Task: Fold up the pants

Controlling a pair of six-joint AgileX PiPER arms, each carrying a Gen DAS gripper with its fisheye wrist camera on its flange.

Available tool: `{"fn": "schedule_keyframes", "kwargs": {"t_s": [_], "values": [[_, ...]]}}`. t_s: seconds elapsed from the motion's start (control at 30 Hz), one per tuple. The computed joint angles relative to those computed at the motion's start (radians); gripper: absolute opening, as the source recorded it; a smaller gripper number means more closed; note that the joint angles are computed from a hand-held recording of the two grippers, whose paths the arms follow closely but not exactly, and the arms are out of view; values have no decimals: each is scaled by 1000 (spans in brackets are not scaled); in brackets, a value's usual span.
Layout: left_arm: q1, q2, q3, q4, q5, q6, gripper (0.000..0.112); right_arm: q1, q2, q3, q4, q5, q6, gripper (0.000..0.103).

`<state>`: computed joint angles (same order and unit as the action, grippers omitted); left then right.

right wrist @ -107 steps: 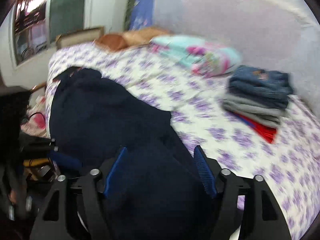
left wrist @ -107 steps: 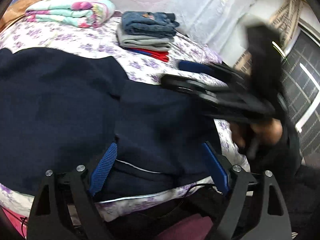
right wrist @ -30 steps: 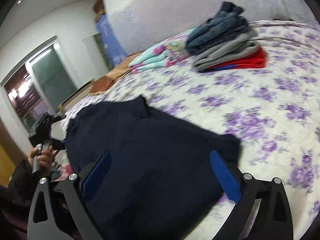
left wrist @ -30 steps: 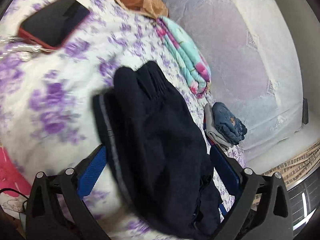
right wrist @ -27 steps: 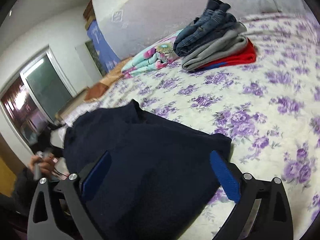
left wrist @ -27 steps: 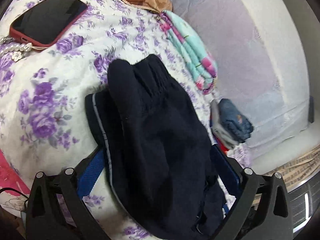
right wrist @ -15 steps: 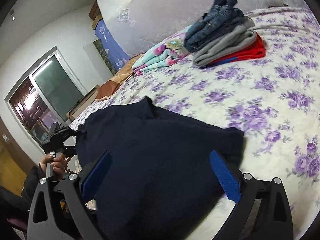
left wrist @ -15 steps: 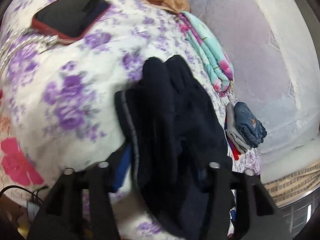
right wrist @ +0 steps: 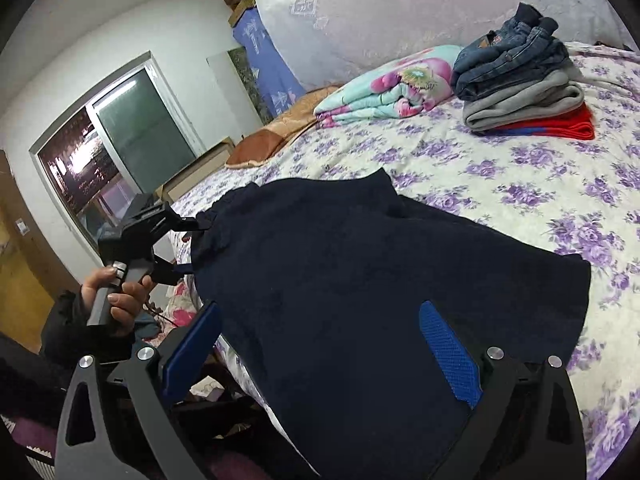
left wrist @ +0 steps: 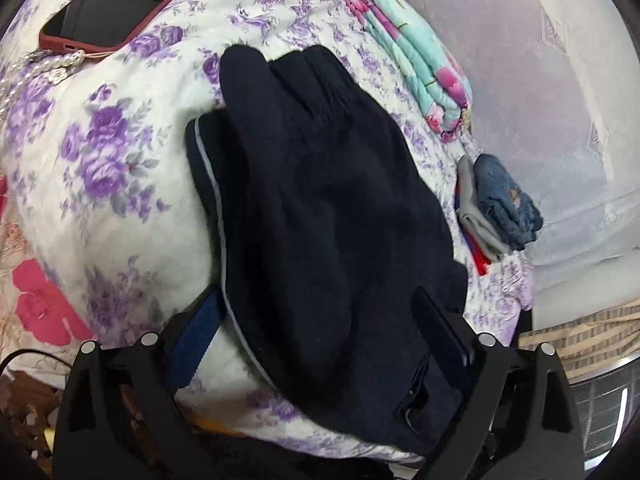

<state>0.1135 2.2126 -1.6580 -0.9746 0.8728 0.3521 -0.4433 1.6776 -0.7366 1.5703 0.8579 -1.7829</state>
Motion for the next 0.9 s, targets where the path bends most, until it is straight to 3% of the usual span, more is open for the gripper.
{"fn": "schedule_keyframes", "kwargs": {"t_s": [0.1,0.17,0.27,0.3,0.43,0.53,0.67,0.77,0.9], "values": [[10,60,-84,-47,-15,2,89,17,-3,-5,-10,-8,11,100],[18,123,-177,-56,-3,-48,83,50,-30,1,-6,-59,22,100],[22,169,-243,-72,16,-57,53,102,-100,29,49,-172,-13,100],[22,175,-246,-100,33,-19,31,123,-122,36,67,-214,-27,100],[2,97,-137,-174,3,142,24,212,-107,-6,-38,-364,74,99],[-26,-13,-27,-207,-65,257,23,174,-67,-32,-95,-335,166,99],[-158,-232,132,-152,-251,433,23,45,-95,4,38,-291,84,99],[-353,-363,181,47,-379,427,23,-120,-115,23,82,-212,83,99],[-603,-359,173,363,-407,247,27,-334,-103,30,59,-111,122,99]]}}
